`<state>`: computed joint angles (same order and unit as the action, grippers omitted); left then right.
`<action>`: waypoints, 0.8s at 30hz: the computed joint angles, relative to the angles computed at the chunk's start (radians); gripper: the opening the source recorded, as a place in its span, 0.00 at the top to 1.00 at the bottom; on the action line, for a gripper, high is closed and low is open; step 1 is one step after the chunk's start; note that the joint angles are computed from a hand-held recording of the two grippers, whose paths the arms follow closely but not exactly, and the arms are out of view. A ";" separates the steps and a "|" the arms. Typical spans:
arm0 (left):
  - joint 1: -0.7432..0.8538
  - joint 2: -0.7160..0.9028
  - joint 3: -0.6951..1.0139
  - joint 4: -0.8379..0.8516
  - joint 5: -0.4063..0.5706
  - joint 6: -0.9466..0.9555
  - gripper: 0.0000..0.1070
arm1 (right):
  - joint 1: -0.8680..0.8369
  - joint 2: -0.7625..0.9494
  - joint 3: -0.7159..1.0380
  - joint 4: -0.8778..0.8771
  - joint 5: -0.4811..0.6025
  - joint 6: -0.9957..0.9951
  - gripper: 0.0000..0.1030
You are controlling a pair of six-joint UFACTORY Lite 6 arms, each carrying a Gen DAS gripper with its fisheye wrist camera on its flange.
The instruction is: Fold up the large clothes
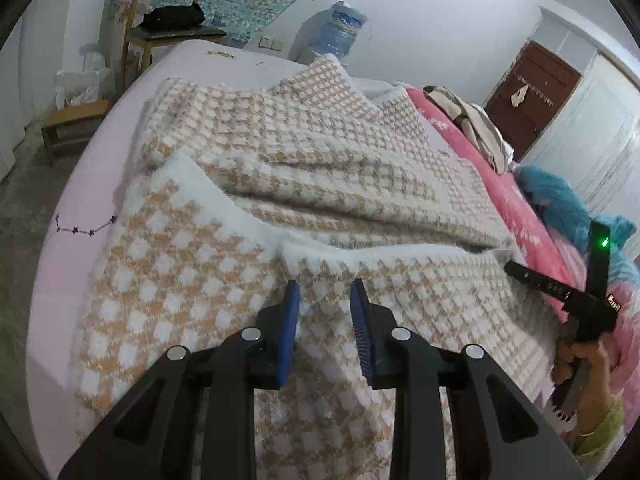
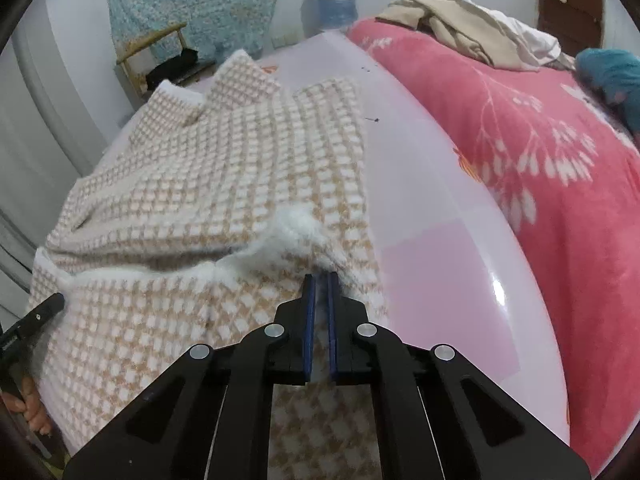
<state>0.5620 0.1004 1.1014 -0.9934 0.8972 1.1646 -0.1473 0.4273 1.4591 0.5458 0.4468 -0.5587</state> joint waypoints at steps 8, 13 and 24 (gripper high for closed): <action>0.098 0.017 0.103 0.013 0.005 -0.015 0.75 | 0.034 -0.096 -0.018 0.050 0.065 -0.049 0.83; 0.108 0.158 0.216 0.080 -0.006 -0.125 0.77 | 0.149 -0.065 0.024 0.011 0.071 -0.059 0.83; 0.164 0.144 0.169 -0.004 0.034 -0.050 0.77 | 0.130 -0.045 0.056 -0.026 0.136 -0.009 0.75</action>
